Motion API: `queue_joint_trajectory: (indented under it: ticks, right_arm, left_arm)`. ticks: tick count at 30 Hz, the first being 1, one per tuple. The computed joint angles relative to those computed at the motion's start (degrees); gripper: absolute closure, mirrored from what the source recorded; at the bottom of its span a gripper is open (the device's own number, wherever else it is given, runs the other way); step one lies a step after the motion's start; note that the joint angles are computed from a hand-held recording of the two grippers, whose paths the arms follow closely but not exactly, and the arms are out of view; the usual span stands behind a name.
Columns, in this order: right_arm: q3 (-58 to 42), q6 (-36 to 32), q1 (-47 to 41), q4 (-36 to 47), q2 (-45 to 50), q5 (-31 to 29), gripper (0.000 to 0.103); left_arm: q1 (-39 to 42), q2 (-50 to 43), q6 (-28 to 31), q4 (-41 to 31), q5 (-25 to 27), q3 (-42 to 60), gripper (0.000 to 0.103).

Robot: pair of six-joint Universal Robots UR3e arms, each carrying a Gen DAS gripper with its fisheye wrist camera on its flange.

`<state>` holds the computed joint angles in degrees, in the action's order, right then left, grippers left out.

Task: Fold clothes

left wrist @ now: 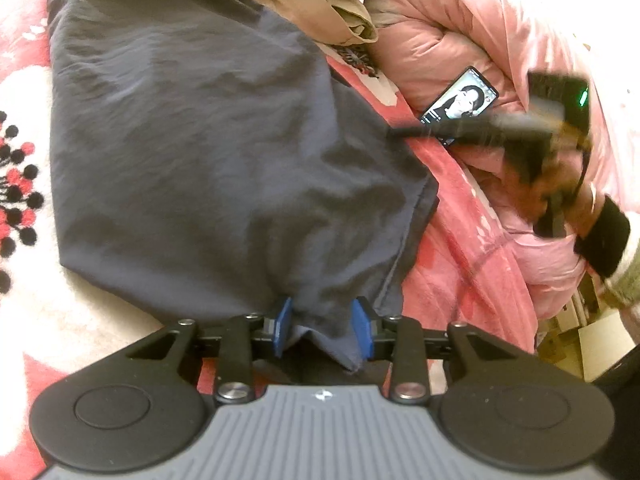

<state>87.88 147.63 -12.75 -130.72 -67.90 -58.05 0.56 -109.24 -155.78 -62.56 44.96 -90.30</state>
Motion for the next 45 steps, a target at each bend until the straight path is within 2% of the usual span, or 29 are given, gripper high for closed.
queue_joint_trajectory:
  ticks: [4, 7, 12, 14, 16, 18, 20, 23, 26, 28, 29, 35, 38, 42, 45]
  right_arm:
    - [10.83, -1.92, -0.59, -3.84, -4.59, -9.32, 0.097]
    - [13.41, 2.4, -3.49, -2.42, -9.02, -7.23, 0.095]
    - [14.11, 3.38, -4.1, -7.25, -10.71, -0.5, 0.093]
    - [17.06, 3.26, -4.84, -9.06, -11.21, 0.13, 0.091]
    - [19.07, 3.22, -4.22, -8.45, -10.89, -5.08, 0.09]
    - [24.52, 3.69, -6.38, -10.62, -13.33, -3.75, 0.09]
    - [23.6, 5.49, -7.21, -6.93, -15.19, -3.14, 0.089]
    - [24.13, 7.89, -9.61, -6.01, -17.75, 0.19, 0.078]
    - [25.13, 12.43, -12.24, -9.01, -18.41, 3.61, 0.073]
    - [25.65, 16.88, -14.2, -12.09, -16.93, 6.41, 0.067]
    - [25.55, 19.03, -14.57, -12.98, -15.99, 6.96, 0.061]
    - [23.6, 26.57, -15.39, -16.25, -10.08, 9.73, 0.057]
    - [21.01, 26.76, -14.84, -15.07, -7.89, 9.67, 0.053]
    - [16.55, 23.58, -14.17, -9.7, -5.76, 10.31, 0.045]
    - [14.53, 23.46, -13.33, -8.99, -3.68, 10.5, 0.04]
  left_arm:
    - [-0.3, 1.34, -0.01, 1.79, -0.02, -2.45, 0.069]
    - [0.21, 2.09, 0.23, 1.55, -0.35, -3.36, 0.069]
    - [0.9, 3.61, -0.08, 2.38, -0.71, -5.4, 0.066]
    - [0.98, 4.79, -0.07, 2.45, -0.64, -6.35, 0.064]
    - [1.69, 6.65, 1.59, -0.07, -1.29, -7.06, 0.06]
    - [2.78, 8.55, 4.25, -4.15, -2.17, -7.27, 0.056]
    - [4.02, 10.14, 7.09, -8.72, -3.03, -7.17, 0.055]
    - [6.41, 11.18, 8.64, -13.37, -4.43, -7.32, 0.054]
    - [8.77, 11.66, 6.27, -13.52, -5.61, -8.82, 0.053]
    - [10.07, 11.57, 3.47, -12.05, -6.36, -10.04, 0.053]
    - [10.54, 11.35, 1.73, -11.0, -6.75, -10.56, 0.053]
    - [13.31, 10.62, -5.05, -7.1, -8.56, -11.82, 0.053]
    - [15.0, 11.04, -4.86, -7.56, -9.62, -12.65, 0.05]
    - [14.41, 9.46, -4.81, -9.23, -8.27, -11.28, 0.047]
    - [13.57, 6.91, -3.15, -12.95, -7.79, -9.27, 0.038]
